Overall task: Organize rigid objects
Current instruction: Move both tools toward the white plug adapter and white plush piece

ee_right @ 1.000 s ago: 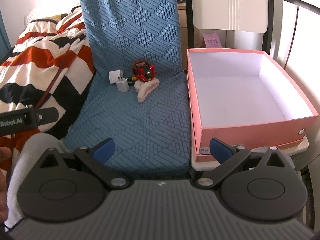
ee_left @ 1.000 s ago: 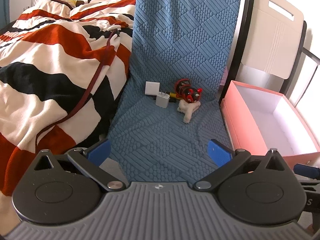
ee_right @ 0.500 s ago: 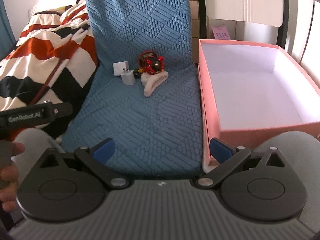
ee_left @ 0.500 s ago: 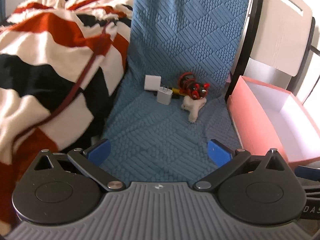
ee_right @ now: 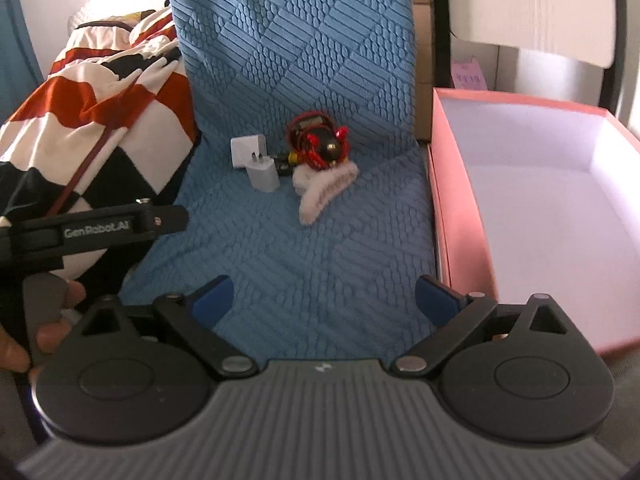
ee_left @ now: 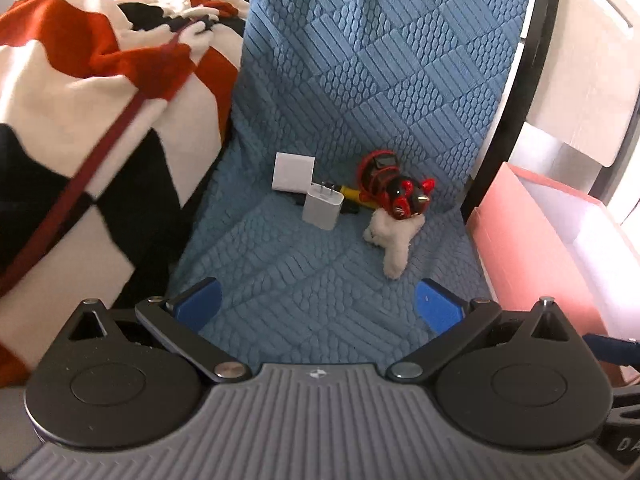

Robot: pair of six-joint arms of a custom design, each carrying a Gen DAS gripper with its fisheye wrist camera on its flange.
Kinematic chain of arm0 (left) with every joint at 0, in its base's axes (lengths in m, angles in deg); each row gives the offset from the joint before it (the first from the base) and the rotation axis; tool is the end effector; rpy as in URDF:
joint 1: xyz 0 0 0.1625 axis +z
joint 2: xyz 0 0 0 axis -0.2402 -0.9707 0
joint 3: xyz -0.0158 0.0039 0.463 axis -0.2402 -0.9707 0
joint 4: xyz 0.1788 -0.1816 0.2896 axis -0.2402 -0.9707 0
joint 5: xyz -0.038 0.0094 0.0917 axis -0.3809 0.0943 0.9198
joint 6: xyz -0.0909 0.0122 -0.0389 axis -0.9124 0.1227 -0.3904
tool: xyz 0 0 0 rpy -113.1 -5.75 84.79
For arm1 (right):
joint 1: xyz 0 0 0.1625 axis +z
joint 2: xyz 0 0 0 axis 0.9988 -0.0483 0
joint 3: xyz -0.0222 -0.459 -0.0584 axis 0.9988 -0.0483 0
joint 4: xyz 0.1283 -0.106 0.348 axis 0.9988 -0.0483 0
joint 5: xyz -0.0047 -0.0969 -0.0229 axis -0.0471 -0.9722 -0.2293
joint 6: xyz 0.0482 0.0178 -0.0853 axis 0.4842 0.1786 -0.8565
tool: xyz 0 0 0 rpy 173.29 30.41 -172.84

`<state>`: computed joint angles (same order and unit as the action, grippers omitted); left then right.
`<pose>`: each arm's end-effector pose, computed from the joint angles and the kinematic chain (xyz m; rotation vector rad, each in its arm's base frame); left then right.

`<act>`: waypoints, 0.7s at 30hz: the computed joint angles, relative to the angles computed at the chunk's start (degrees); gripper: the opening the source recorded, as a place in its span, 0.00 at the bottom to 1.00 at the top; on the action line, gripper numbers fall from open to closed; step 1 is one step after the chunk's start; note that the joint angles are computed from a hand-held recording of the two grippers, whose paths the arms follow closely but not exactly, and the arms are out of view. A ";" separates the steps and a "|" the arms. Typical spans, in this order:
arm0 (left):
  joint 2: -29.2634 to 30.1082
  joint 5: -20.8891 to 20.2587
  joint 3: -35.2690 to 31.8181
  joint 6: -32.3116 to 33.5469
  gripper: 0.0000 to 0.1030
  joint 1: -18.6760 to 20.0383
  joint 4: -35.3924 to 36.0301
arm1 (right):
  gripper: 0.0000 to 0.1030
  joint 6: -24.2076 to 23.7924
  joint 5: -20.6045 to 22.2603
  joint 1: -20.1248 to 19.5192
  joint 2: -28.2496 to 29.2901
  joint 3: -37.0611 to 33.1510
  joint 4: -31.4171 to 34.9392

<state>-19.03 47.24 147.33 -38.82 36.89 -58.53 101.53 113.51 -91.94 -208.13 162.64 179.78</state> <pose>-0.2141 -0.3221 0.5316 0.4402 2.3833 -0.9832 0.6350 -0.2477 0.1929 0.2204 -2.4280 0.7850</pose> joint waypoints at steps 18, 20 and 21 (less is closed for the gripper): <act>7.90 -4.48 1.31 16.42 1.00 15.68 -22.87 | 0.65 -12.78 -4.30 -5.49 -6.42 5.60 8.94; 8.69 -5.35 0.87 17.80 1.00 16.81 -24.18 | 0.65 -13.29 -4.69 -6.07 -6.91 6.06 9.68; 9.06 -5.31 0.76 18.24 1.00 17.11 -24.52 | 0.65 -13.66 -4.55 -6.45 -7.08 6.28 10.28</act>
<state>-9.98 41.93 148.10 -20.58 54.00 -83.04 87.87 108.96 -98.40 -215.21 168.92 190.06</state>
